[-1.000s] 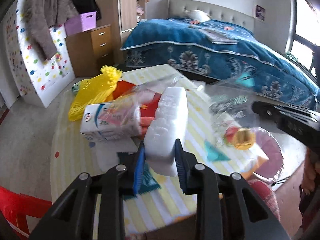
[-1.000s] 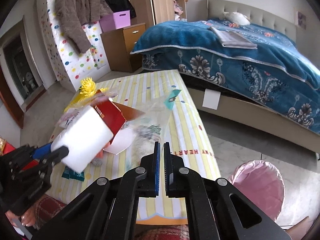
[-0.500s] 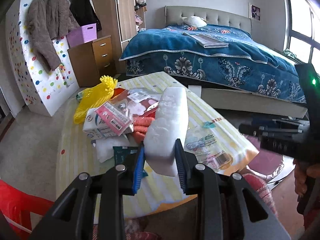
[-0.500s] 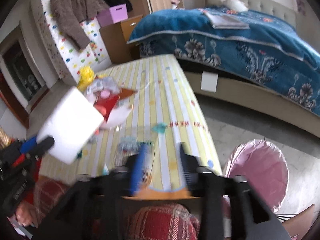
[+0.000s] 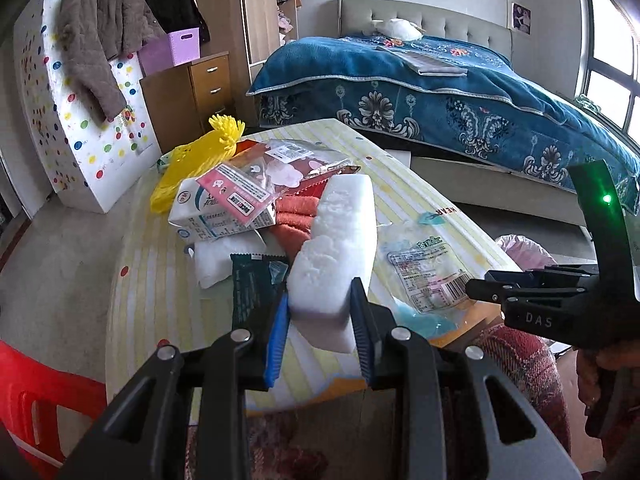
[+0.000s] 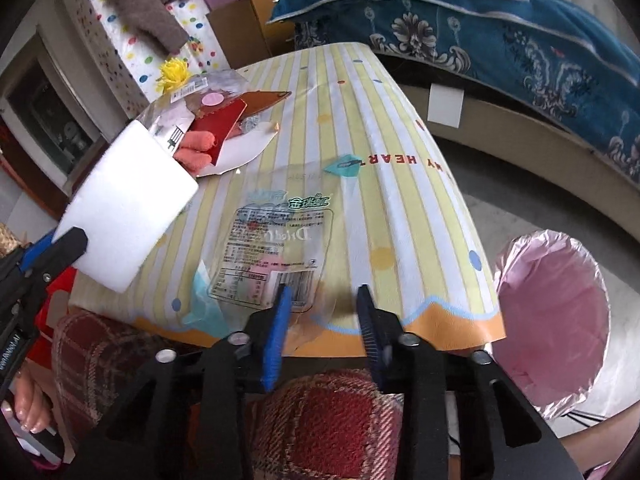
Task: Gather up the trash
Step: 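Carry the foam block and plastic bag to the pink wastebasket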
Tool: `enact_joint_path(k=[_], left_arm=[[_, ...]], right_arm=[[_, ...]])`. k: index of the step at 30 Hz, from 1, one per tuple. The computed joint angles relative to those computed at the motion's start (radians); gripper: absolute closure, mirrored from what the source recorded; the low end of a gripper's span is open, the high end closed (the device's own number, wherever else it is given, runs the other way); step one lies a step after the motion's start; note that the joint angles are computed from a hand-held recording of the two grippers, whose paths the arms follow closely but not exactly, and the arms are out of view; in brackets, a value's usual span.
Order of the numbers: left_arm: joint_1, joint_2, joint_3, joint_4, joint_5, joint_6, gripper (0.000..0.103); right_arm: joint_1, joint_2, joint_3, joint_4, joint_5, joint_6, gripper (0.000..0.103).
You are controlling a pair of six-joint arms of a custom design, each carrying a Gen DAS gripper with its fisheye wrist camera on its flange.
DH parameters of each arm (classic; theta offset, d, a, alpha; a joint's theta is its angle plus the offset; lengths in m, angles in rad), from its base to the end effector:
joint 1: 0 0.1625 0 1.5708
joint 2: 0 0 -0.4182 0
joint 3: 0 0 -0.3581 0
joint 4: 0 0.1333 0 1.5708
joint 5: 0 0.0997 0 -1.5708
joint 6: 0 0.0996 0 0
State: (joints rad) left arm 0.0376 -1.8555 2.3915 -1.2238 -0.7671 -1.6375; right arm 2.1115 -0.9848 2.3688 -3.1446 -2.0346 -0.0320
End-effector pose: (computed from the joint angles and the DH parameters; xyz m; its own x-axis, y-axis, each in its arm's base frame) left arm -0.1925 -0.2124 0.2601 -0.6683 -0.0714 -0.7405 0.4863 0.7113 -0.5075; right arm 0.2884 -0.3080 0.0904 -0.7936 -0.4147 0.4451 -0.5312 0.8291 -0.1745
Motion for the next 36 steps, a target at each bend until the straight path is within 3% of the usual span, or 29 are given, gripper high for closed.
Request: enact_joint_path(k=[3,9,13,20,24,29,36], left_arm=[[-0.009,0.003,0.002,0.001,-0.007,-0.004,0.075],[-0.016,0.046,-0.018,-0.009,0.003,-0.006,0.074],[0.005,0.126,-0.029,-0.134,0.057,0.082,0.074],[0.071,0.349,-0.015,-0.599,0.132,0.392,0.074],[0.111,0.493,-0.018,-0.89,0.137,0.554,0.074],[0.16,0.686,-0.044,-1.218,0.119,0.759,0.073],[0.229,0.894,-0.113,-1.515,0.061,0.965,0.073]], right_arm=[[0.011,0.002,0.007,-0.032,0.001,0.007,0.096],[0.061,-0.057,0.026,-0.117,-0.055,-0.013,0.101],[0.08,-0.142,0.05,-0.139,-0.135,-0.03,0.101],[0.065,-0.283,0.108,-0.153,-0.245,-0.044,0.101],[0.023,-0.372,0.152,-0.168,-0.316,-0.064,0.101],[-0.071,-0.455,0.202,-0.211,-0.38,-0.1,0.101],[-0.214,-0.468,0.245,-0.342,-0.408,-0.18,0.101]])
